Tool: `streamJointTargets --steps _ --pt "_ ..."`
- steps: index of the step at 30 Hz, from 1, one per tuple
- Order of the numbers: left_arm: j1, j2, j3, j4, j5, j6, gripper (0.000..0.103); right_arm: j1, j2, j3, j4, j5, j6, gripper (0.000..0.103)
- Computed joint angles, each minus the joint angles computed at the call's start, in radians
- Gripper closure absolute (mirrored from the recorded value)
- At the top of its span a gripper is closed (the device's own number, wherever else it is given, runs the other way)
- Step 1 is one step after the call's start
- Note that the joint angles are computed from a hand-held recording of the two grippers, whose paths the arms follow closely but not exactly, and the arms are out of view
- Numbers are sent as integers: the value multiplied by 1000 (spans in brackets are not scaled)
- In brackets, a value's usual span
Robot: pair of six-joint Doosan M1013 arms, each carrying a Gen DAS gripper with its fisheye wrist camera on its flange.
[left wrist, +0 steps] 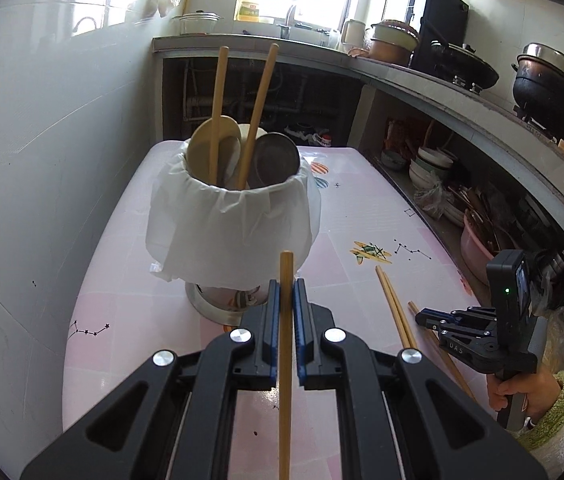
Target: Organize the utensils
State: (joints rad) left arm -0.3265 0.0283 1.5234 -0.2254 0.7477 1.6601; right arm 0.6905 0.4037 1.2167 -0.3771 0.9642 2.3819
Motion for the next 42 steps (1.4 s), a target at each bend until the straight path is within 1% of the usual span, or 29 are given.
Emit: streamJointTargets --steps 6,10,13,17,20,23,26,30,33,35,38,40,41,42 --pt "13 -21 15 -17 -30 0 97 9 -69 36 -62 -72 107 99" --pt "20 -34 24 -42 -48 10 97 22 -120 58 -123 -140 179 99" --pt "25 -48 33 -63 -72 20 97 28 -154 77 -159 -212 226 99" --pt "34 -69 41 -96 -114 37 97 38 -164 69 -196 -271 263 99" --pt "41 -81 38 -110 -151 43 97 39 -161 59 -190 -306 254 99" --pt "48 -93 29 -120 -203 45 97 39 -151 46 -173 -335 232 99" --pt "58 -103 13 -155 -267 71 97 37 -140 31 -145 -365 205 99" --pt "77 -101 -25 -286 -343 175 97 35 -133 23 -118 -391 175 99" --pt "75 -91 -52 -350 -432 230 97 34 -131 24 -96 -405 157 99" --pt "74 -77 -71 -423 -481 293 97 33 -131 25 -88 -409 150 99" --pt "72 -49 -102 -510 -520 352 97 28 -131 29 -69 -413 140 99" --pt "64 -27 -118 -496 -550 336 97 24 -129 29 -51 -412 130 99" --pt "60 -16 -126 -464 -561 308 97 22 -128 29 -44 -410 126 99" --pt "52 -5 -132 -379 -577 230 97 20 -127 29 -39 -408 123 99"
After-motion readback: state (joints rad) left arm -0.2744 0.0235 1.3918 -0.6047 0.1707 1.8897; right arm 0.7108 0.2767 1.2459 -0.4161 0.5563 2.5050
